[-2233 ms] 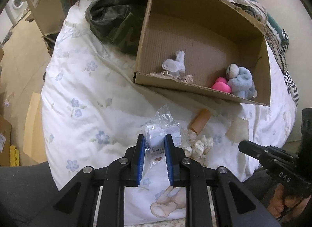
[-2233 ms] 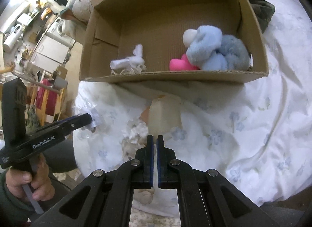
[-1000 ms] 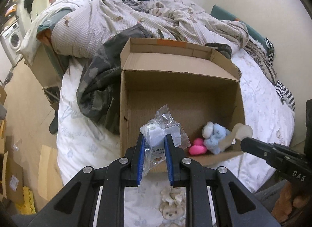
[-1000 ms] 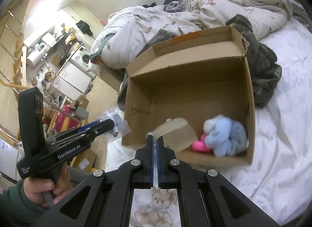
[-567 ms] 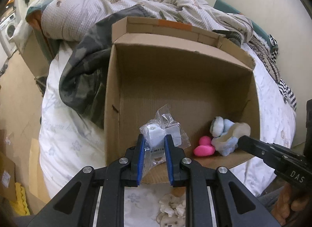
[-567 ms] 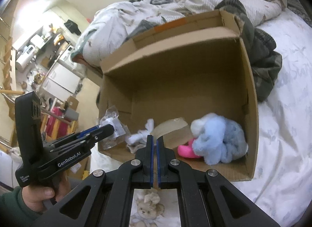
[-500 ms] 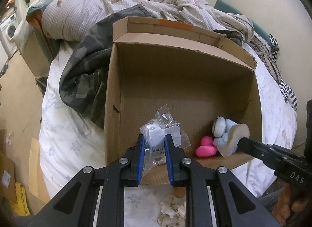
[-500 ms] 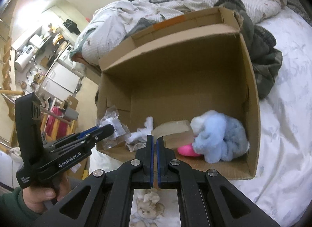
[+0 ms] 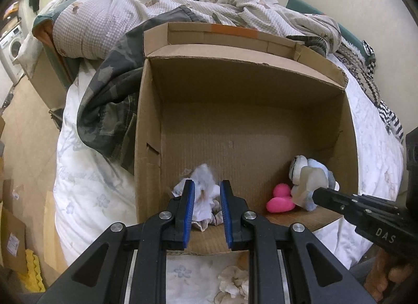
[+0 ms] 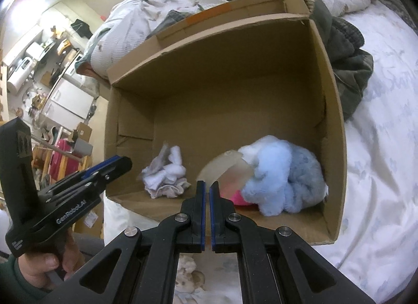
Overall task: Organize soft objects
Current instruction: 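Carry the bag and beige piece over the box and open both grippers, then withdraw both open tools from the box toward the remaining items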
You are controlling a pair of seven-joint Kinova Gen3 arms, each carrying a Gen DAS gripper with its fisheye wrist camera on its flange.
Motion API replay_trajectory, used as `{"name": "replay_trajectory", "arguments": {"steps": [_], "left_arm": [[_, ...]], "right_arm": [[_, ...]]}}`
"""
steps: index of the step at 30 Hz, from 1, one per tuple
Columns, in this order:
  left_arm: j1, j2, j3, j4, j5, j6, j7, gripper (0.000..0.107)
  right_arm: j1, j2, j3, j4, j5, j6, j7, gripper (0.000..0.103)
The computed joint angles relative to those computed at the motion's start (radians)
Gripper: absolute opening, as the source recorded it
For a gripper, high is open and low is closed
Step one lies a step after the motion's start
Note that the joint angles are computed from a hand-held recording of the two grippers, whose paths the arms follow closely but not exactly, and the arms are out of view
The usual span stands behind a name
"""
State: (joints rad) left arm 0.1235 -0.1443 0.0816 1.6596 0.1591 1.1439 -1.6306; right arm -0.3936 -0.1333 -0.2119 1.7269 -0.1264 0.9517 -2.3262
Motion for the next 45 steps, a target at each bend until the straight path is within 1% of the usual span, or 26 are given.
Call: {"name": "replay_trajectory", "arguments": {"steps": [5, 6, 7, 8, 9, 10, 11, 12, 14, 16, 21, 29, 33, 38, 40, 45], "left_arm": [[0.0, 0.004, 0.0, -0.006, -0.001, 0.011, 0.005, 0.018], [0.0, 0.003, 0.0, -0.006, -0.001, 0.012, 0.006, 0.019], [0.0, 0.002, -0.001, -0.006, 0.0, 0.011, 0.005, 0.023], [0.0, 0.001, 0.0, -0.007, 0.0, 0.011, 0.006, 0.026], [0.001, -0.001, 0.001, -0.007, -0.001, 0.01, 0.008, 0.036], [0.001, -0.003, 0.003, -0.006, -0.002, 0.009, 0.014, 0.054], [0.001, -0.006, 0.008, -0.005, -0.011, 0.005, 0.028, 0.063], [0.001, -0.011, 0.014, -0.003, -0.024, -0.002, 0.043, 0.072], [0.005, -0.023, 0.021, 0.004, -0.041, -0.021, 0.056, 0.073], [0.011, -0.023, 0.028, 0.003, -0.056, -0.02, 0.06, 0.073], [0.018, -0.026, 0.028, 0.006, -0.068, -0.025, 0.065, 0.073], [0.02, -0.035, 0.022, 0.012, -0.063, -0.033, 0.068, 0.073], [0.019, -0.046, 0.021, 0.018, -0.067, -0.035, 0.062, 0.073], [0.013, -0.064, 0.015, 0.022, -0.064, -0.026, 0.059, 0.073], [0.01, -0.069, 0.008, 0.014, -0.057, -0.001, 0.057, 0.073], [0.003, -0.103, -0.005, 0.019, -0.045, 0.016, 0.033, 0.073]], "right_arm": [[0.007, -0.007, 0.005, 0.013, -0.002, -0.01, -0.019, 0.004], [0.008, -0.009, 0.004, 0.013, 0.001, -0.012, -0.021, 0.005], [0.01, -0.013, 0.001, 0.015, 0.006, -0.01, -0.027, 0.006], [0.011, -0.017, 0.002, 0.018, 0.005, -0.014, -0.03, 0.011], [0.013, -0.021, 0.002, 0.022, 0.003, -0.021, -0.034, 0.024], [0.015, -0.024, 0.003, 0.025, 0.001, -0.027, -0.038, 0.035], [0.017, -0.034, 0.007, 0.035, -0.009, -0.043, -0.037, 0.073], [0.015, -0.044, 0.01, 0.042, -0.009, -0.059, -0.046, 0.094], [0.036, -0.067, -0.022, 0.053, 0.038, -0.089, -0.097, 0.095], [0.042, -0.071, -0.031, 0.047, 0.066, -0.081, -0.116, 0.095], [0.038, -0.058, -0.013, 0.043, 0.041, -0.066, -0.109, 0.095], [0.029, -0.048, -0.027, 0.023, 0.075, -0.043, -0.116, 0.095], [0.027, -0.057, -0.036, 0.025, 0.089, -0.036, -0.138, 0.095], [0.021, -0.054, -0.049, 0.012, 0.113, -0.014, -0.155, 0.095], [0.017, -0.05, -0.052, 0.007, 0.117, -0.006, -0.16, 0.095], [0.007, -0.055, -0.064, 0.004, 0.135, 0.013, -0.187, 0.095]]}}
